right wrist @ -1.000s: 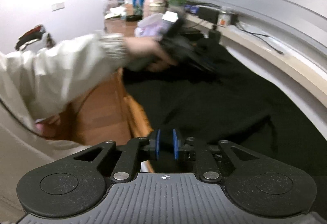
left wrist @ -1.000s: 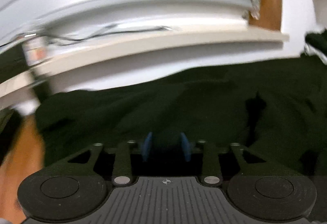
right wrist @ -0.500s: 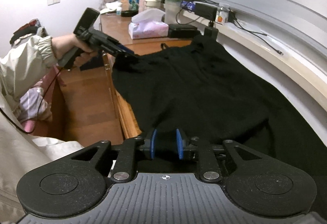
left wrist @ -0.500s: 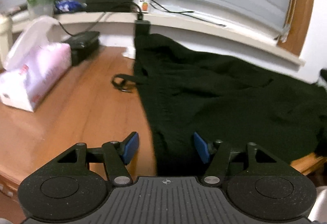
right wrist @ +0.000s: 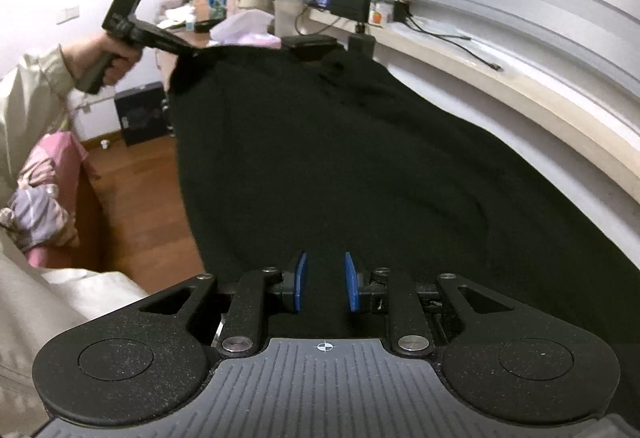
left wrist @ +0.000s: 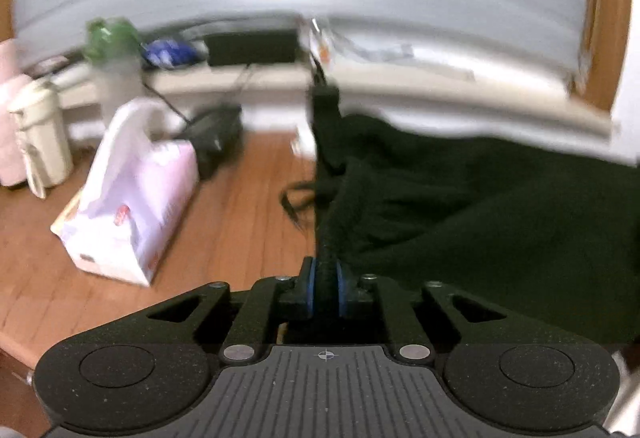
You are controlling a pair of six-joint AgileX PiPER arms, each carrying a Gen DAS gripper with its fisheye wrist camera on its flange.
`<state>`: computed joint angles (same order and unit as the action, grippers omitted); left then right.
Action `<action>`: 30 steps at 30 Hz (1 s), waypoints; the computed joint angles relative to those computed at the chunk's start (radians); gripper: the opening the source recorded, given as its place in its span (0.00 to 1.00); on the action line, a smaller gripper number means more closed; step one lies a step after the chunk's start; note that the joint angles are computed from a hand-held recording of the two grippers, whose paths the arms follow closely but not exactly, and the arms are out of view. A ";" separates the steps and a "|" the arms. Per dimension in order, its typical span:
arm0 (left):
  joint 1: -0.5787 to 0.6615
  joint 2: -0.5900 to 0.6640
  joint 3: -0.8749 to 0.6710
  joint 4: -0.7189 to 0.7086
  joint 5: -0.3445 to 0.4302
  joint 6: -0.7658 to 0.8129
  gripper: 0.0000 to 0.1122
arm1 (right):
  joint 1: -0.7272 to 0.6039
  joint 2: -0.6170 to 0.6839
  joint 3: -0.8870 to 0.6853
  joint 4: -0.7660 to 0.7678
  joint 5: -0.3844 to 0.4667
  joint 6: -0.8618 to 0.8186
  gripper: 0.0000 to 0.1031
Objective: Fold clothes
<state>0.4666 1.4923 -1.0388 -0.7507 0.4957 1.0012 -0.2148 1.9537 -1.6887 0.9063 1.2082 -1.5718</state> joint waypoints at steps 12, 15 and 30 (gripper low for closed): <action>-0.161 -0.020 0.061 -0.235 -0.148 0.182 0.69 | -0.210 0.002 0.077 0.049 -0.074 0.014 0.34; -0.256 0.026 0.035 -0.355 -0.177 0.274 0.70 | -0.330 0.002 0.101 0.086 -0.129 0.017 0.34; -0.674 0.536 -0.432 -0.542 -0.199 0.359 0.71 | -0.758 0.247 -0.018 0.240 -0.473 0.089 0.35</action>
